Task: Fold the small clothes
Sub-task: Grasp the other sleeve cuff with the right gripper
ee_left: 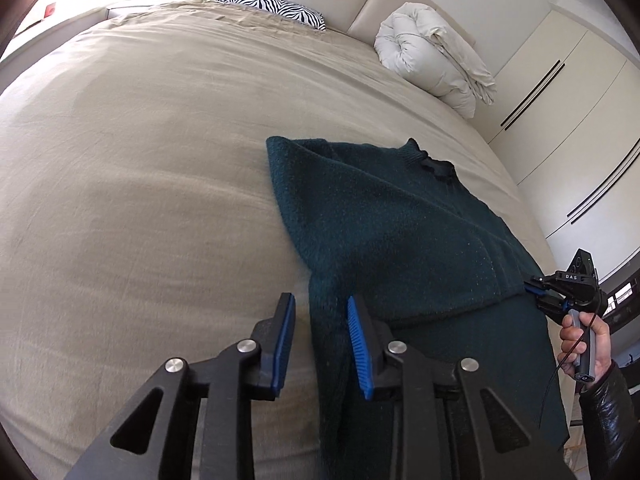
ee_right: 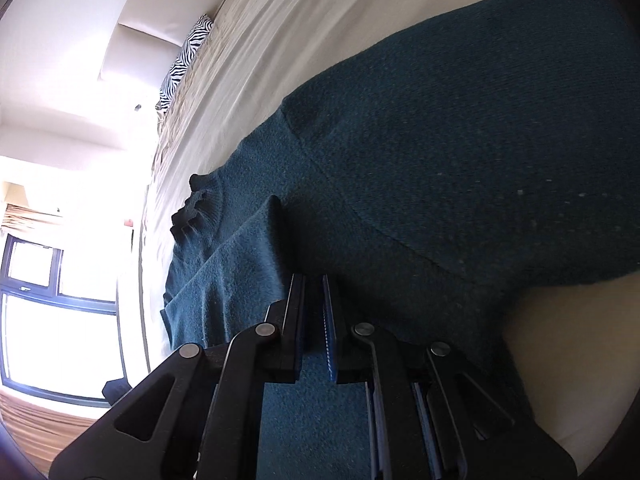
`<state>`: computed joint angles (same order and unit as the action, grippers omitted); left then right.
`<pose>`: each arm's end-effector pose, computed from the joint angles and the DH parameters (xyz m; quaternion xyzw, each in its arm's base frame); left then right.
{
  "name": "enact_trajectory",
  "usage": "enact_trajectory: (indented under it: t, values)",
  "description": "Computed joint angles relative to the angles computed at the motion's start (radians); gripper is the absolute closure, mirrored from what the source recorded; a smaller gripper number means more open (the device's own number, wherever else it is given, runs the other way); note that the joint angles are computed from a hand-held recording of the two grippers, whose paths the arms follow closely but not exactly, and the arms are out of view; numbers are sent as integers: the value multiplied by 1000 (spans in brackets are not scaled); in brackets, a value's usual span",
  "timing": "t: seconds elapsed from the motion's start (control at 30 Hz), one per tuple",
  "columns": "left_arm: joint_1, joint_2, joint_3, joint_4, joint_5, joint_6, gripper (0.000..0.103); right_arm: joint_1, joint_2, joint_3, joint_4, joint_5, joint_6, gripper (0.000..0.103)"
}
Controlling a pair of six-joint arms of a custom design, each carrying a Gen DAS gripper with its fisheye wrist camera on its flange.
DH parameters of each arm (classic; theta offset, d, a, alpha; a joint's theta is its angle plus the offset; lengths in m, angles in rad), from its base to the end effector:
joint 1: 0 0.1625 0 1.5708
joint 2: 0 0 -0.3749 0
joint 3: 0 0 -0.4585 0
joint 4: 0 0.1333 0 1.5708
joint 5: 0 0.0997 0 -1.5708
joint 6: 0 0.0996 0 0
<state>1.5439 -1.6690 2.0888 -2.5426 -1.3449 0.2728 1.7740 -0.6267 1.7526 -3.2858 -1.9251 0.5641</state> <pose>0.1416 -0.5217 0.3183 0.1124 0.9499 -0.2554 0.1408 0.2250 -0.6028 -0.0538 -0.2194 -0.9175 0.3281 0.0494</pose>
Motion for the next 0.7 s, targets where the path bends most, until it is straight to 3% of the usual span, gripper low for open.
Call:
enact_trajectory:
  t: [0.17,0.23,0.33,0.4,0.43,0.57,0.7]
  values:
    - [-59,-155,126,-7,35,5,68,34,-57,106,-76,-95,20,95]
    - [-92,-229,190,-10,41,8,51,51,-71,153,-127,-113,19,93]
    - [-128,-330,274,7,9,-21,36,74,-89,238,-246,-118,9,73]
    - [-136,-373,313,30,-52,-57,31,81,-92,301,-384,-106,12,44]
    - [-141,-385,329,41,-75,-80,29,87,-96,332,-446,-120,22,39]
    - [-156,-394,365,80,-118,-147,28,61,-137,479,-693,-115,68,37]
    - [-181,-383,380,77,-113,-188,28,23,-193,603,-841,-143,94,37]
